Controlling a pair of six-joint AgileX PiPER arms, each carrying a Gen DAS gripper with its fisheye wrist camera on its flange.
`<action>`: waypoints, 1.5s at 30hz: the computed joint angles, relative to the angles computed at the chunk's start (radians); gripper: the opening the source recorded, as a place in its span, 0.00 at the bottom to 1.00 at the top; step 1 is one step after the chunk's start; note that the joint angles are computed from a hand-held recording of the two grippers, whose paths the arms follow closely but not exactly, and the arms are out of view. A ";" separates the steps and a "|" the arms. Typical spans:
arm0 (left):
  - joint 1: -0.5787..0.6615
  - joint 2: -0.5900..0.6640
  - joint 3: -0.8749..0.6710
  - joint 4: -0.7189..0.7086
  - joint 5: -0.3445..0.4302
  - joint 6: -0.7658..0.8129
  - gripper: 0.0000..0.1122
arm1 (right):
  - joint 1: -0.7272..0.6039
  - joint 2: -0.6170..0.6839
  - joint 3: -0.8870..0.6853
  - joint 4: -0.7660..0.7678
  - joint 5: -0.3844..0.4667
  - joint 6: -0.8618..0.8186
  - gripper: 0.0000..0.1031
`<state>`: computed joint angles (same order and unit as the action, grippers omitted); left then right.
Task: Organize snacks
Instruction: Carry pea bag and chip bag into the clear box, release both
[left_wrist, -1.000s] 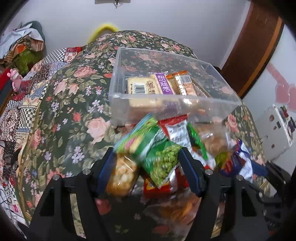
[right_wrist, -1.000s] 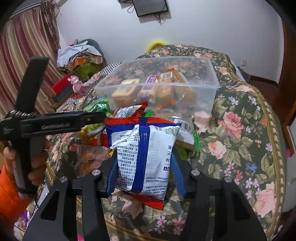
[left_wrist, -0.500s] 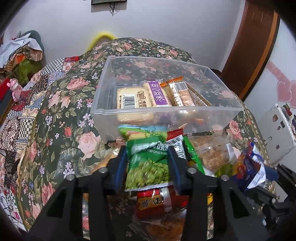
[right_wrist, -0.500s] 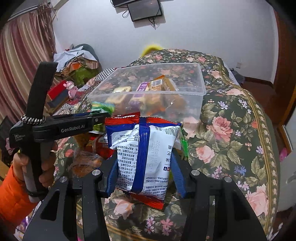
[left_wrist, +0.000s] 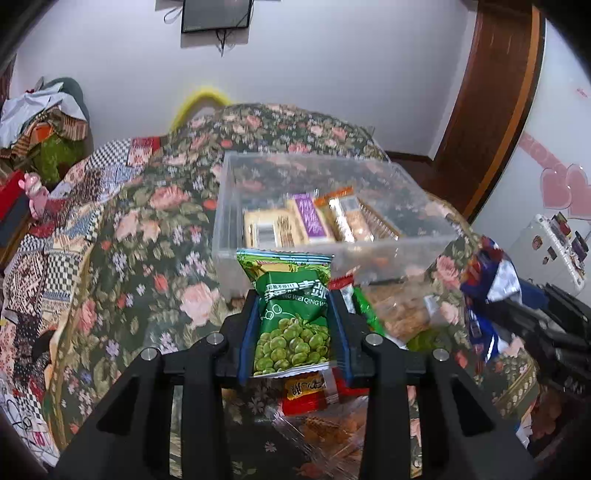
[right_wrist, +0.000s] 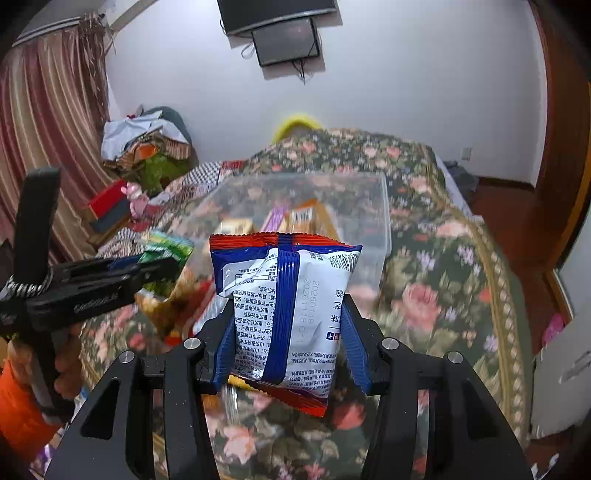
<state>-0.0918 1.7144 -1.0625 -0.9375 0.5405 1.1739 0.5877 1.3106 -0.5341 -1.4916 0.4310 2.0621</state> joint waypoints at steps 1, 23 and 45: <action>0.001 -0.008 -0.003 -0.002 0.003 0.001 0.32 | -0.006 -0.005 -0.014 0.014 0.009 -0.028 0.46; -0.095 0.080 -0.256 0.033 0.011 -0.154 0.32 | -0.211 0.168 -0.264 -0.004 -0.075 -0.210 0.46; -0.209 0.313 -0.439 0.319 -0.071 -0.438 0.33 | -0.342 0.375 -0.371 0.183 -0.230 -0.420 0.48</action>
